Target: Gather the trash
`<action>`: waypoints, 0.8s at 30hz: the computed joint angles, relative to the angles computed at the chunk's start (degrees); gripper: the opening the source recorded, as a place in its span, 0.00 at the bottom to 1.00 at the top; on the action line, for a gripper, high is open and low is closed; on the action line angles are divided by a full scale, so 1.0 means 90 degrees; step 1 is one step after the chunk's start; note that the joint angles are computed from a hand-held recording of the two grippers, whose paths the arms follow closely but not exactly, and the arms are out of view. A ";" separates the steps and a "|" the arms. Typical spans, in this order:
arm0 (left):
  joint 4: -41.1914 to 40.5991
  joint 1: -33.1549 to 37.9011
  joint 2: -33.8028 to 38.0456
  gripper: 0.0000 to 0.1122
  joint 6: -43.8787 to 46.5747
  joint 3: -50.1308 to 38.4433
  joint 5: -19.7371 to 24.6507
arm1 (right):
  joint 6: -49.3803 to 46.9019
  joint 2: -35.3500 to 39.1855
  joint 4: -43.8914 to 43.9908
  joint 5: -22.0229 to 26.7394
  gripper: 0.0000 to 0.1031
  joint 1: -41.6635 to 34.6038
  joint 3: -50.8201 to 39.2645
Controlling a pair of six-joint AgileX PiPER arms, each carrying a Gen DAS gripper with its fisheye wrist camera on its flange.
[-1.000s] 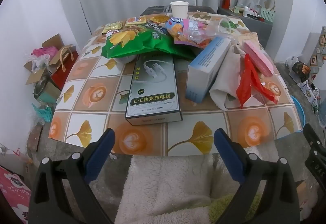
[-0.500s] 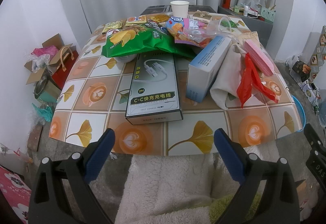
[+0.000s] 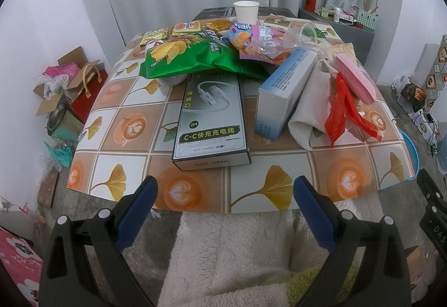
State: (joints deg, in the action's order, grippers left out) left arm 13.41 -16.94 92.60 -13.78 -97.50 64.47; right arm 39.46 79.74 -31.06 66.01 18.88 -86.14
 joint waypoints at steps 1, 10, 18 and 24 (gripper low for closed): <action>0.0000 0.0000 0.0000 0.85 0.0000 0.0000 0.0000 | -0.0005 -0.0004 0.0007 0.0008 0.93 -0.0004 -0.0005; 0.0018 0.0005 0.0022 0.85 -0.0022 0.0080 -0.0100 | 0.0025 0.0030 -0.0004 -0.0030 0.93 -0.0005 0.0001; 0.0024 0.0002 0.0020 0.85 -0.0024 0.0083 -0.0101 | -0.0014 0.0019 0.0022 -0.0059 0.93 -0.0051 0.0018; 0.0025 0.0001 0.0021 0.85 -0.0023 0.0082 -0.0100 | -0.0057 -0.0014 0.0045 -0.0061 0.93 -0.0087 0.0031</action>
State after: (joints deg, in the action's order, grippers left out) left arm 13.64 -16.93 92.78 -13.99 -96.76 63.57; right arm 38.94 79.62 -30.65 65.46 18.09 -85.86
